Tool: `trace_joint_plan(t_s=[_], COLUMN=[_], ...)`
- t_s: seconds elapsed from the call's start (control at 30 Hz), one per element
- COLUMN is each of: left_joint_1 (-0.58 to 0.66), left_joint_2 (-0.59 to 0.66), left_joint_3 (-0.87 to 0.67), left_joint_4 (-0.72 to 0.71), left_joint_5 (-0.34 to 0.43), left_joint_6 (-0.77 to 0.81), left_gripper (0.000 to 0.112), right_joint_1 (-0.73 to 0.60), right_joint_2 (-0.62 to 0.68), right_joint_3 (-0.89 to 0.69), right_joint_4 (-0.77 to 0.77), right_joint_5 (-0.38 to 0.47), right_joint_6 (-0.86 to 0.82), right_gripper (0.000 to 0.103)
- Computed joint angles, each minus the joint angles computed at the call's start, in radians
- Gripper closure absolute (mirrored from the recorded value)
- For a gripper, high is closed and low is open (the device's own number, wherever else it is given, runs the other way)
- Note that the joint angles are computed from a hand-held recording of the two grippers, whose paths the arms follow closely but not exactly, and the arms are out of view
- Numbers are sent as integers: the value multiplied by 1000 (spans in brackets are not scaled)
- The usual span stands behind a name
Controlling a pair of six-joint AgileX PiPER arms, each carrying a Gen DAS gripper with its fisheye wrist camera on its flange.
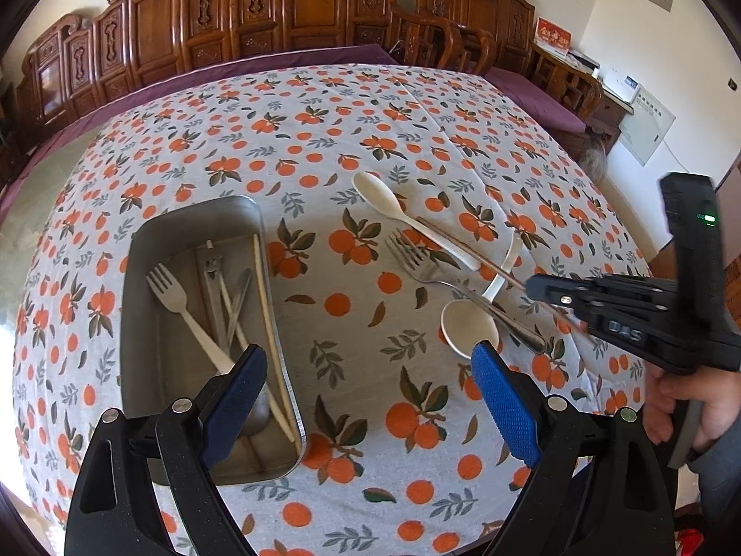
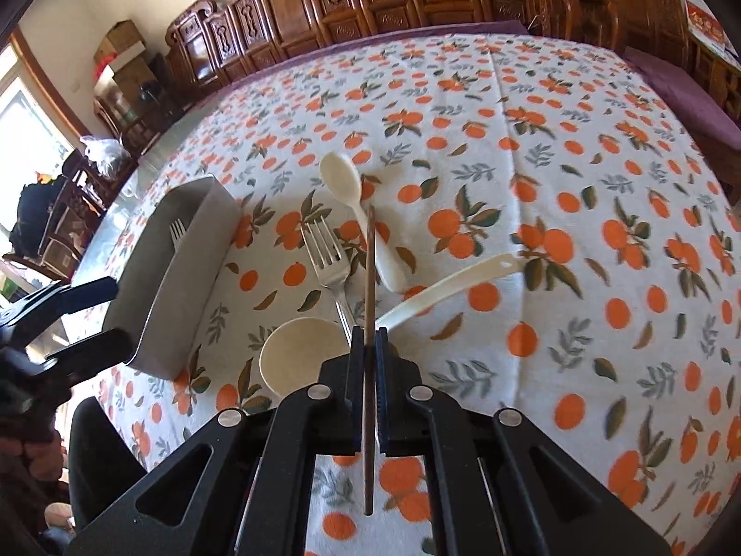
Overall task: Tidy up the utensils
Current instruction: 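Grasp a wooden chopstick with the right gripper while the left moves to the pile, then grasp a metal fork with the left gripper while the right lifts its chopstick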
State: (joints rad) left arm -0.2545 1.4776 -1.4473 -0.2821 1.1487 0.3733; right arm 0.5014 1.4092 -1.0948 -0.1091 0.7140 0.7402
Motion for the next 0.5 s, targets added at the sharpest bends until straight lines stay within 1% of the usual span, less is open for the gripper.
trace_joint_plan(t_s=[0.13,0.3,0.43,0.5], left_joint_1=[-47,-110,-144,-155], left_joint_2=[18,49,64,68], left_joint_3=[1,2,3,3], left_joint_4=[26,63,94,103], left_joint_5=[-15,-31,-43,-47], left_joint_6=[-41,-92,-120,-129], left_gripper=[26,26,26,26], right_joint_1=[-1,15,-3,-17], right_joint_2=[-64,-110,-104,-87], right_joint_3=[40,79,132,160], right_joint_4=[-25,-106,-101,-88], right_joint_5=[15,47,21,-8], right_joint_6=[7,23,-31,-73], right_gripper=[98,98,98,103])
